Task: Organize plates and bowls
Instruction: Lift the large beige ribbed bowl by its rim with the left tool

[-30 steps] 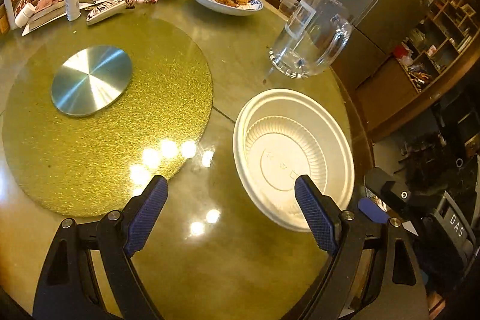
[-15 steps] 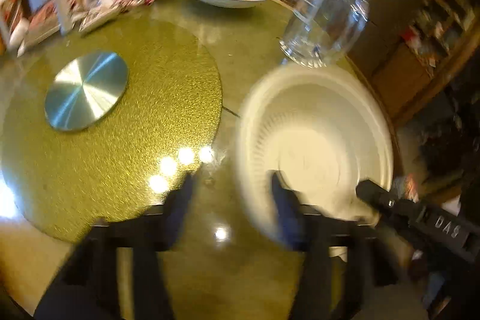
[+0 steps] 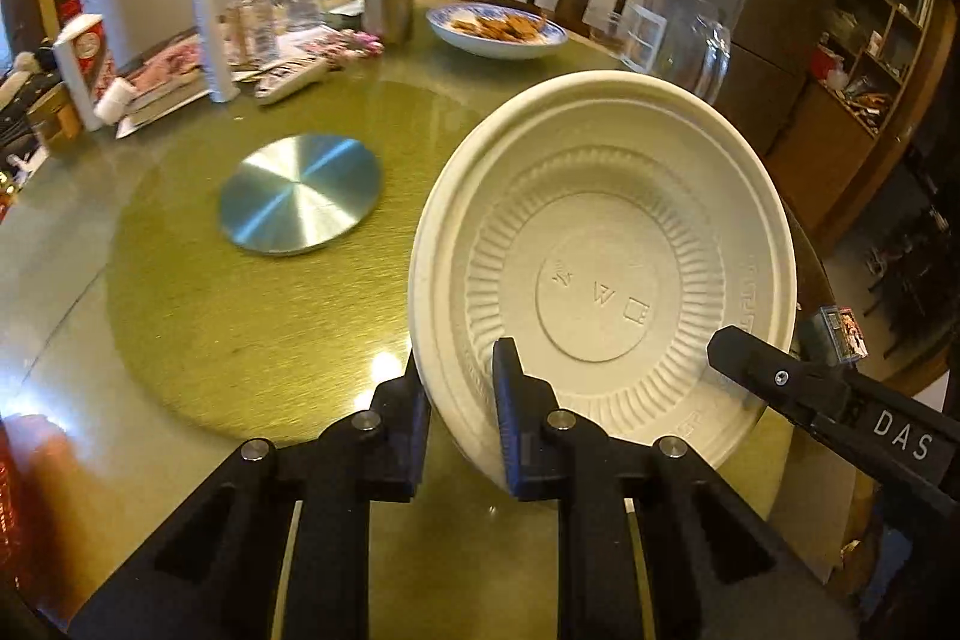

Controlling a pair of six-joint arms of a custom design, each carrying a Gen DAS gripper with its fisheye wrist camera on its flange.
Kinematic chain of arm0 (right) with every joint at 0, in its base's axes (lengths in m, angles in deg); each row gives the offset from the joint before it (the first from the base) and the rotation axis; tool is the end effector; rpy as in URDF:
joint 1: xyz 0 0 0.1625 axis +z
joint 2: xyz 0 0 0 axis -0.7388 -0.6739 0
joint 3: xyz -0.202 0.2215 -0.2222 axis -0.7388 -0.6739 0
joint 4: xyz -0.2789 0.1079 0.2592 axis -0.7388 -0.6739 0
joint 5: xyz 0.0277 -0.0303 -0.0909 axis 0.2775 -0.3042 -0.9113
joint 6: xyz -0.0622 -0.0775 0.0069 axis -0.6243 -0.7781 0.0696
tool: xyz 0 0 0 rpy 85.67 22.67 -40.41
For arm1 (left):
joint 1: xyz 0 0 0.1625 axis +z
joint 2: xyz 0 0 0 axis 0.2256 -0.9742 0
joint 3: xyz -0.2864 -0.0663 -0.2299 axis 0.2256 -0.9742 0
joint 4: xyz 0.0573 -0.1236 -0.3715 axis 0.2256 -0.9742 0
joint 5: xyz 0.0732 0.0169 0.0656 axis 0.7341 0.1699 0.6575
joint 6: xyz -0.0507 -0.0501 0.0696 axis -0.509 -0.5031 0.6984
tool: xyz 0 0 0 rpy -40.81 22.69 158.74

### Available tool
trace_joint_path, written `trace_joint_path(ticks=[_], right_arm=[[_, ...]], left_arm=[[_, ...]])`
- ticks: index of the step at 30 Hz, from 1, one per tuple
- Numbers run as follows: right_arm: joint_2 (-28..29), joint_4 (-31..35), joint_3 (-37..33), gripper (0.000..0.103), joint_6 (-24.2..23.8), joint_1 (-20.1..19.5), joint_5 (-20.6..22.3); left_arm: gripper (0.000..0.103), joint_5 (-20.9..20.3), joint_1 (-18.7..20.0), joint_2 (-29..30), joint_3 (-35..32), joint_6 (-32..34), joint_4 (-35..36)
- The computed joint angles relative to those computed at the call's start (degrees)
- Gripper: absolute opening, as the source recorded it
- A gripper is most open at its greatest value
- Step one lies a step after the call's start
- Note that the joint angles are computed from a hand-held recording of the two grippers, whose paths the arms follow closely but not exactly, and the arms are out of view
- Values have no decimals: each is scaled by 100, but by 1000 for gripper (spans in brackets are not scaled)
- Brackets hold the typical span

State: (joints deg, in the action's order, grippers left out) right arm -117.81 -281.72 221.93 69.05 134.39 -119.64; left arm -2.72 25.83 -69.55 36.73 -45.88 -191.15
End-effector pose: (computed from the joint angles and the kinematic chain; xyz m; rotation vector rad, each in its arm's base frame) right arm 0.0498 -0.3598 0.2630 -0.9770 -2.0748 1.4937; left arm -0.3630 -0.5062 -0.0587 1.4307 2.4461 -0.2356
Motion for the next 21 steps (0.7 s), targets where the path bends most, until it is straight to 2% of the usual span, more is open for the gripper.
trace_joint_path(ticks=[11,21], right_arm=[[1201,-449,-668,9,-222,640,-383],[1835,-830,-1021,9,-468,766,-349]], left_arm=[[17,194,420,-432,324,132,-395],[17,331,606,-647,547,167,-700]])
